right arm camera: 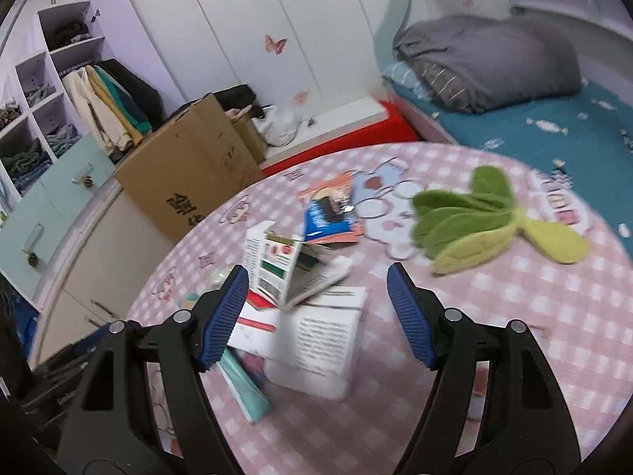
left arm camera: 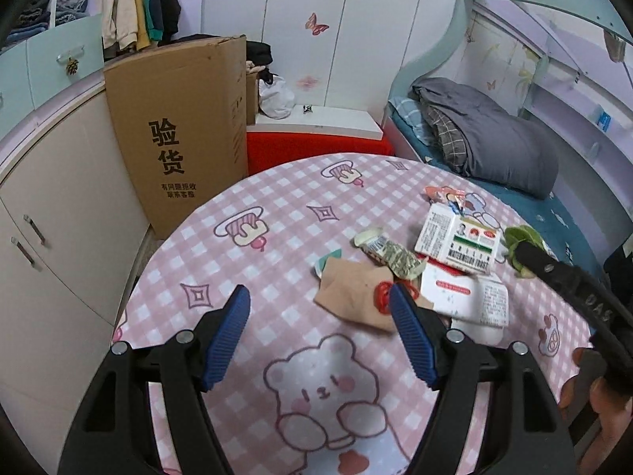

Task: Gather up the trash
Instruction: 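Return both tools to the table and grasp the tissue with red string with the left tool, then grasp the white-and-gold paper box with the right tool while the left tool holds the tissue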

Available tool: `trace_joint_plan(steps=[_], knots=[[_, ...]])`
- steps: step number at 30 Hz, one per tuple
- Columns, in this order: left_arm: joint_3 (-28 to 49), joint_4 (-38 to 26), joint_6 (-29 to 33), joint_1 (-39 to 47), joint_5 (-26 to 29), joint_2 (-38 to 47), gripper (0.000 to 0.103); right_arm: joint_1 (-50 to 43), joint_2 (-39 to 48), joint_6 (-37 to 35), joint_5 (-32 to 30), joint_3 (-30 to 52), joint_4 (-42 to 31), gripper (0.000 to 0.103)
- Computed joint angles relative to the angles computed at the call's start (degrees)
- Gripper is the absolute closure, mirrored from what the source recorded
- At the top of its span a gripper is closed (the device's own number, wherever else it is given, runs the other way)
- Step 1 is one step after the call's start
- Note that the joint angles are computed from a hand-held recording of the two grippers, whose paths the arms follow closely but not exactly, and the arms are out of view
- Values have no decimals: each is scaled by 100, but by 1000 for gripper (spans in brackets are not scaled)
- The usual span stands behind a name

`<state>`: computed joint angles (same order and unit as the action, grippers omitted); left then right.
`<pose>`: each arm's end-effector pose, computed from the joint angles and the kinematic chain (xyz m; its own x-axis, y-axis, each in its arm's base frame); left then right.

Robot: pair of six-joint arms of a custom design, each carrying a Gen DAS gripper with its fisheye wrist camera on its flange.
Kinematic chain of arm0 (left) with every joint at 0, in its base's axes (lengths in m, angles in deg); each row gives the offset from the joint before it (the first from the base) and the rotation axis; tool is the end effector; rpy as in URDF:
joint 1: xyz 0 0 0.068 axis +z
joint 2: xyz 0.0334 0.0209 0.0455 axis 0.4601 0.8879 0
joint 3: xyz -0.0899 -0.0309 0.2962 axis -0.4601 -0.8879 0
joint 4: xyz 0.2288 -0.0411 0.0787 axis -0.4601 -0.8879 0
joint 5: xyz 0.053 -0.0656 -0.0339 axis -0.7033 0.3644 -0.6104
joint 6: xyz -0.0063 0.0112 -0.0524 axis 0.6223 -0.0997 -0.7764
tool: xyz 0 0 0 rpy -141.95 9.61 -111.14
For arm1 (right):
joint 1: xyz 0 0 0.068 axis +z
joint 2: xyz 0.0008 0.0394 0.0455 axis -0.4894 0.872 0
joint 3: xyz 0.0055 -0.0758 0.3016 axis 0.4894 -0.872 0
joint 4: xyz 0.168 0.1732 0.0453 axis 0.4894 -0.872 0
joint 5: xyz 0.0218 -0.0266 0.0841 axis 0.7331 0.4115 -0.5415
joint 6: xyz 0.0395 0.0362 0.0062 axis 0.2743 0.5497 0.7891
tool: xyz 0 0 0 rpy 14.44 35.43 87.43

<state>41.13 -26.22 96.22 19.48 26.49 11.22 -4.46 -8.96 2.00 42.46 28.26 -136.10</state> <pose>0.2346 -0.0419 0.5143 -0.7002 0.2192 -0.6794 0.3937 0.9125 -0.1113 0.1669 0.0625 0.5113 -0.4921 0.5476 -0.6768 0.3731 0.8350 0.4044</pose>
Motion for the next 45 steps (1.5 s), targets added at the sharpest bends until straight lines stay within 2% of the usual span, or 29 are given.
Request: trace_joint_plan(steps=[5, 7, 9, 11, 12, 13, 14, 17, 19, 24, 26, 30, 33, 34, 35, 36, 39, 42, 45], knots=[[83, -20, 2, 114, 103, 146, 32, -478, 171, -166, -891, -251, 554, 32], [84, -11, 73, 159, 109, 165, 32, -609, 244, -227, -1039, -266, 686, 32], [114, -34, 132, 206, 168, 210, 31, -655, 317, -337, -1138, -268, 813, 41], [140, -78, 129, 203, 214, 253, 29, -759, 317, -507, -1427, -366, 975, 70], [186, -126, 105, 187, 241, 304, 28, -740, 318, -503, -1488, -432, 1057, 74], [213, -174, 73, 165, 259, 338, 27, -672, 300, -508, -1466, -494, 1083, 88], [270, -267, 33, 148, 313, 403, 27, -626, 302, -521, -1424, -481, 1078, 94], [324, -444, -150, 29, 390, 535, 27, -242, 305, -576, -865, -233, 904, 98], [273, -533, -267, -21, 466, 596, 26, -90, 239, -554, -701, -240, 927, 98], [54, -607, -837, 49, 826, 703, 26, -102, 172, -595, -719, -260, 997, 99], [-167, -376, -1084, 88, 907, 574, 24, -82, 170, -599, -675, -222, 973, 99], [-428, -225, -1541, 161, 1500, 509, 24, 35, 201, -609, -597, -122, 941, 99], [-609, 17, -1600, -3, 1392, 380, 24, 189, 261, -613, -453, -24, 861, 99], [-664, 71, -1607, -81, 1379, 380, 31, 223, 277, -621, -406, 6, 834, 99], [-690, 91, -1630, -130, 1391, 394, 42, 239, 286, -629, -396, 20, 828, 99], [-729, 127, -1655, -157, 1414, 397, 45, 262, 295, -635, -374, 36, 818, 99], [-788, 224, -1658, -164, 1383, 437, 65, 356, 335, -639, -283, 91, 779, 99], [-801, 194, -1526, 53, 1664, 461, 89, 580, 432, -666, -34, 251, 655, 99], [-617, -53, -1216, 310, 1927, 471, 94, 861, 538, -731, 256, 492, 519, 99]])
